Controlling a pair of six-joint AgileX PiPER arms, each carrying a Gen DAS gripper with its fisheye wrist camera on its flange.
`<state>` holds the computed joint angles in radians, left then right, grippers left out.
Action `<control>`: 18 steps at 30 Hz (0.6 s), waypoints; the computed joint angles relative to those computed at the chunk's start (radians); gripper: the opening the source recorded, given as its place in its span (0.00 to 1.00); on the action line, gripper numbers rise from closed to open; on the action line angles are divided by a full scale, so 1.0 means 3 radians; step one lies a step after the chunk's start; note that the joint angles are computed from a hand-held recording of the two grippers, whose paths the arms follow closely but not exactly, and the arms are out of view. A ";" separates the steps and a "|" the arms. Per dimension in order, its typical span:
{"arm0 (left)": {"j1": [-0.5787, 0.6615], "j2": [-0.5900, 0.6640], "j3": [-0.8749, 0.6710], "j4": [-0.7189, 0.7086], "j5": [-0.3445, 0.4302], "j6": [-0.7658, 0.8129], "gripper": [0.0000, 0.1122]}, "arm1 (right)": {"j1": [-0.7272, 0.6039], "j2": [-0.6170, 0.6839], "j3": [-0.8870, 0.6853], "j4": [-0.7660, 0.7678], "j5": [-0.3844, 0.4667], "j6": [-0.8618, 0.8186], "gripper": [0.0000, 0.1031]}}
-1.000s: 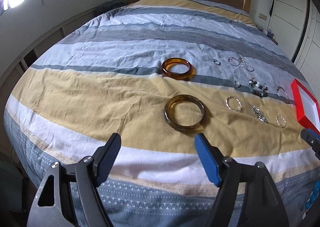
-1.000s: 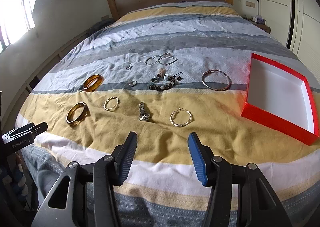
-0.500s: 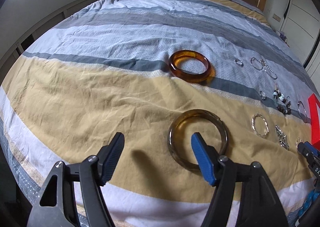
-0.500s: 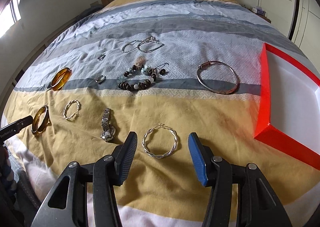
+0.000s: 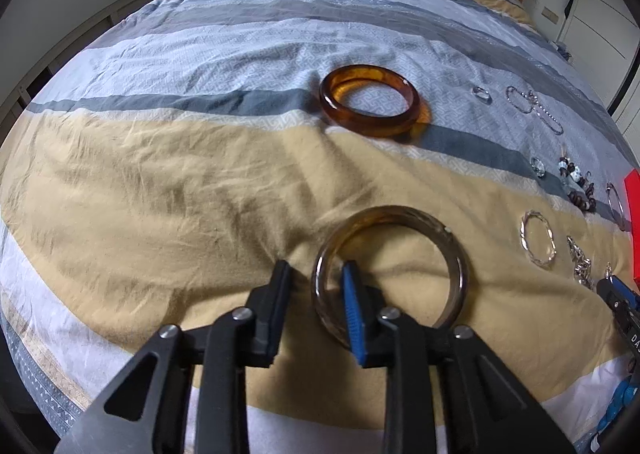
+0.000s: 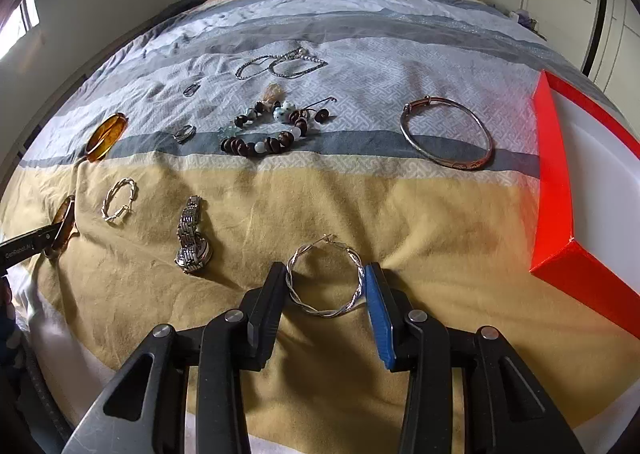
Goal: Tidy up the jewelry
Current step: 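Grasp the dark bangle with the left tool while the right tool grasps the twisted silver hoop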
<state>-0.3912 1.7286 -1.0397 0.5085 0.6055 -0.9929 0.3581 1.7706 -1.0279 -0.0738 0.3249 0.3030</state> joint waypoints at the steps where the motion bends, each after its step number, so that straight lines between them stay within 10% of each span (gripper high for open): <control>1: -0.0001 -0.0005 0.0002 -0.0016 -0.0006 0.0012 0.11 | -0.0019 -0.0010 0.0010 0.0100 -0.0013 -0.0106 0.39; 18: -0.0591 -0.0544 -0.0122 0.0228 0.0456 -0.0283 0.07 | -0.0221 -0.0953 0.0511 0.0501 0.0040 -0.0555 0.38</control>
